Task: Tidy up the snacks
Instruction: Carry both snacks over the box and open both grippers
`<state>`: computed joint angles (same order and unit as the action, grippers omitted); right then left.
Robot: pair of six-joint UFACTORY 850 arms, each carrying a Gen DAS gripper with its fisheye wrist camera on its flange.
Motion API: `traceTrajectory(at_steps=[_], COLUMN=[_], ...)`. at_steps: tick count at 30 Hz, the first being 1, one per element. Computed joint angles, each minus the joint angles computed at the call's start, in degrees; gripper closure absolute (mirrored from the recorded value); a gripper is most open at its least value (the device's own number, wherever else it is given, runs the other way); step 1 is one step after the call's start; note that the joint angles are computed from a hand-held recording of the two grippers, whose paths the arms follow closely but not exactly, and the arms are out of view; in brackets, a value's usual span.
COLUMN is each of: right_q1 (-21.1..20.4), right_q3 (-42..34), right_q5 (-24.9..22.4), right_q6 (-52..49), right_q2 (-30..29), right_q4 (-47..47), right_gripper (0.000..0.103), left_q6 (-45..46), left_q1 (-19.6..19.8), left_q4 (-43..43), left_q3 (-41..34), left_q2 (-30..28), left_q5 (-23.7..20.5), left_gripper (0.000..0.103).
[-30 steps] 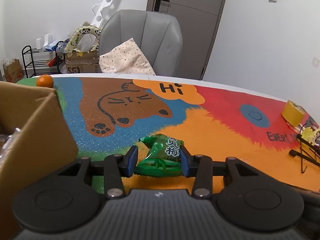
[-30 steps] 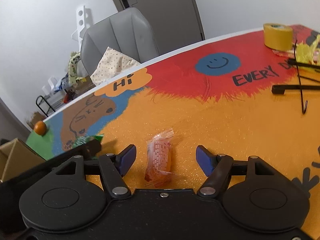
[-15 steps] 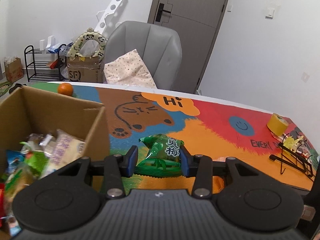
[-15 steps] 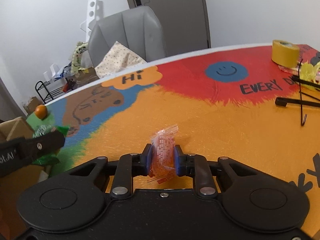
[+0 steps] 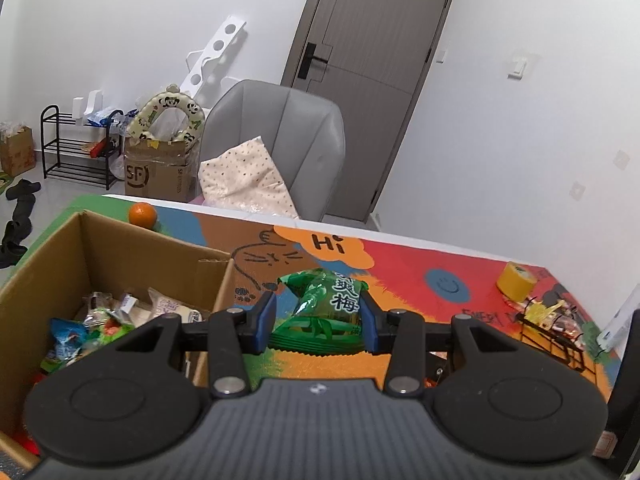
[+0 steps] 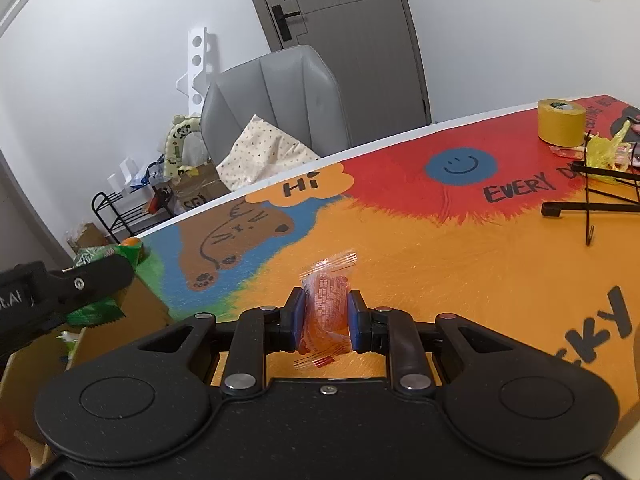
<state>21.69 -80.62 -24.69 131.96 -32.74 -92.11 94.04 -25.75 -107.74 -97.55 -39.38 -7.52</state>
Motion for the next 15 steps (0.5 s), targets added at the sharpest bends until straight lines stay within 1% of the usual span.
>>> traceTrajectory(at_steps=[3,5,9,12,15], right_q1=[1.18,1.75,3.1,4.16,5.25], right_q3=[1.32,2.01,2.2,1.95,1.7], right_q5=[-1.74,-2.08,-2.97,-3.9,-5.06], right_q6=[2.84,5.35,6.95,6.87,6.6], right_q2=[1.18,1.75,2.15,2.36,2.56], right_q4=[-1.93,-3.52,-4.87,-5.19,-5.23], right_gripper=[0.082,0.082,0.082,0.082,0.082], left_q6=[6.19,9.48,16.77,19.68,19.52], left_q1=[0.52,0.95,2.17,3.29,4.38], left_q4=[-5.65,-8.88,-16.48,-19.58,-19.46], left_q3=[2.42,3.6,6.73,8.82,10.37], left_q2=[1.75,2.67,5.01,6.65,7.94], left_q5=[-0.88,-1.19,-2.6,-4.09,-5.24], left_gripper=[0.061,0.061,0.061,0.06,0.06])
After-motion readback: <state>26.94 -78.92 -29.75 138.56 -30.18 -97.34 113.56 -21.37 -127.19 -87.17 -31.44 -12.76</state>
